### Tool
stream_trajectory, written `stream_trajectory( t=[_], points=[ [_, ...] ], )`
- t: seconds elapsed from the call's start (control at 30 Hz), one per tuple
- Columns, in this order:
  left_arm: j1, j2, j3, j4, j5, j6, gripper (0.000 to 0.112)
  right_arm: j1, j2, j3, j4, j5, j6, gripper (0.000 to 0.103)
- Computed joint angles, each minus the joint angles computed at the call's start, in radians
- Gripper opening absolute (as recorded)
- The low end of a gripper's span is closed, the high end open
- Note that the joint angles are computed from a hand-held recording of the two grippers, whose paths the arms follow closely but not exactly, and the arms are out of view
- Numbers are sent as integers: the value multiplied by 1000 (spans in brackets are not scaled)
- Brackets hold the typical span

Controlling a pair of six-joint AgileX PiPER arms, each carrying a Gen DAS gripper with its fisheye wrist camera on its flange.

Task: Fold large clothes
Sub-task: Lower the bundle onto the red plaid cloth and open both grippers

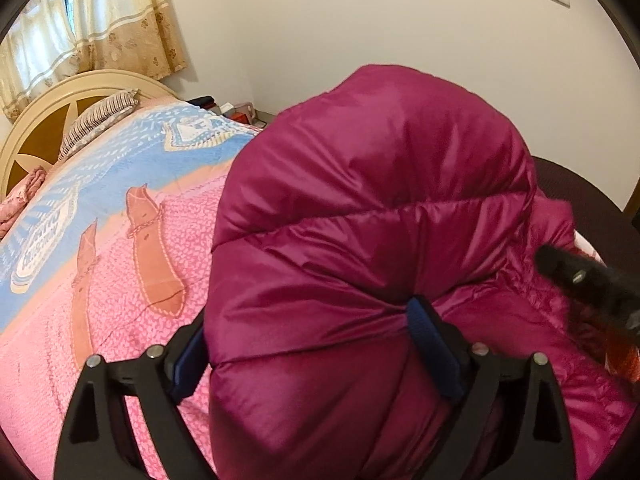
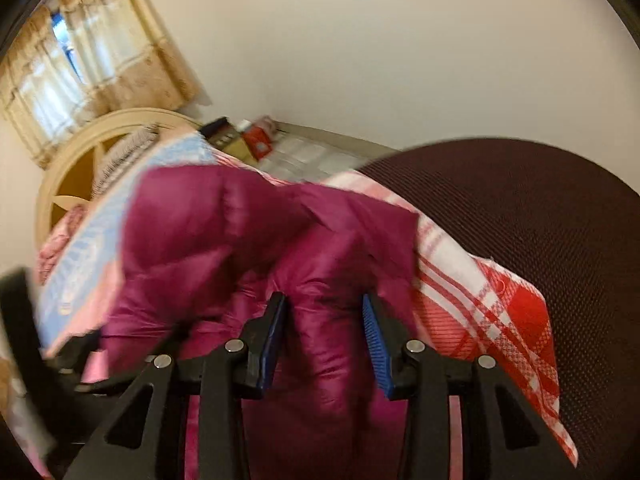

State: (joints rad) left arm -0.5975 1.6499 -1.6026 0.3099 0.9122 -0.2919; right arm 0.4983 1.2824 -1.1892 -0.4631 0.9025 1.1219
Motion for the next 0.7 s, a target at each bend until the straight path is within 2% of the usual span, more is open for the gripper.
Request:
stream_trajectory(
  t=[0.1,0.13,0.17,0.3,0.37,0.43,0.5,0.53,0.63,0.7],
  points=[
    [-12,2,1,26,2,-26,96,-23,-22,132,-34,-144,75,43],
    [-12,1,6,30,-3,-30,96,-29,-27,141,-22,-155,83,43],
    [-9,-3,11,27,-8,-30,96,-22,-23,134,-31,-141,91,44],
    [12,-24,32,-17,-24,-4,96,67,37,42,-127,14,118,45],
    [37,-40,39,-74,-25,47,96,66,48,28,-127,26,109,47],
    [61,-74,53,-127,-10,87,96,61,33,31,-118,39,109,55],
    [57,-121,82,-112,-3,72,96,50,21,35,-112,61,125,74],
    [50,-151,100,-97,0,68,96,48,11,36,-101,76,130,77],
    [10,-239,166,-13,-7,32,96,34,-81,67,-20,87,121,80],
    [-25,-292,211,47,-6,-3,96,130,-175,95,-97,153,247,80]
  ],
)
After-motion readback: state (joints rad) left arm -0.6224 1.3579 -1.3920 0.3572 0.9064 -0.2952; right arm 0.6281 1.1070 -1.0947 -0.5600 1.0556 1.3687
